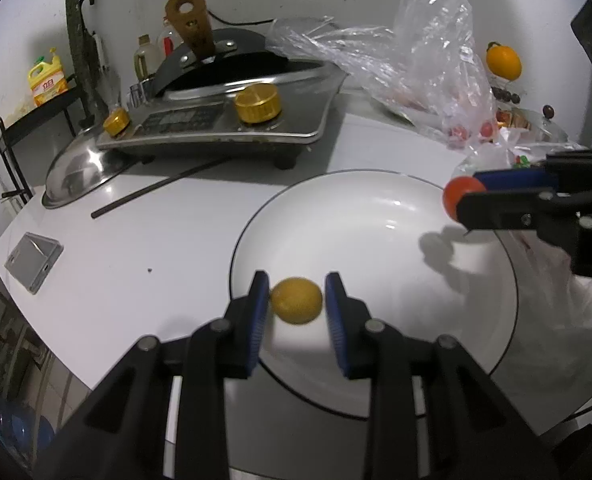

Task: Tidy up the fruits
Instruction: 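Carry the yellow fruit and red tomato in both tools over the white plate, then lower the yellow fruit onto the white plate and open the left tool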

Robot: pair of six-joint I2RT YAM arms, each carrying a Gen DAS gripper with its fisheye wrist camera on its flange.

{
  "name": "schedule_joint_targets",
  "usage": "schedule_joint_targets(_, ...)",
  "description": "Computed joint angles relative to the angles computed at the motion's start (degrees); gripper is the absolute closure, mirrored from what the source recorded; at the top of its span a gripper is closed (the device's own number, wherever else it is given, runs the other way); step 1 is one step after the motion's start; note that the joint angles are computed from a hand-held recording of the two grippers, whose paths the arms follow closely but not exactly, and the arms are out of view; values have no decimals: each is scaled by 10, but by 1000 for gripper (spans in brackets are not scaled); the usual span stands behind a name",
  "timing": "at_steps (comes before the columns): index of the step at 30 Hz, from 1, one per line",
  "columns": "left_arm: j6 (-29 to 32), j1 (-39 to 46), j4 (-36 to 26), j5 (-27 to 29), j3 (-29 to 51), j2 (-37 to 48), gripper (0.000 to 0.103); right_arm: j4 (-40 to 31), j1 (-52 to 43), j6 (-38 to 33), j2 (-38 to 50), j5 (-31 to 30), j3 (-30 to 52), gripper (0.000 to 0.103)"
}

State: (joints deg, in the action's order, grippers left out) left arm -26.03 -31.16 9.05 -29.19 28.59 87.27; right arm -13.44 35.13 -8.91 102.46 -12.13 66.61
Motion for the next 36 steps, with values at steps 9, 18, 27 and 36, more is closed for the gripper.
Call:
schedule_joint_targets(9,-14,3,16,7,-24,-35,69,-14,10,-7,11,12,21,73)
schedule_joint_targets(18,-11,11,1,4,-53,-100,69,-15,35,3,32,23,48,73)
schedule_joint_targets(27,-3,50,4,15,-93,-155,69,-26,61,10,70,33,93,73)
schedule_joint_targets(36,-1,94,17,34,-131,-195,38,-40,85,24,121,39,147,73)
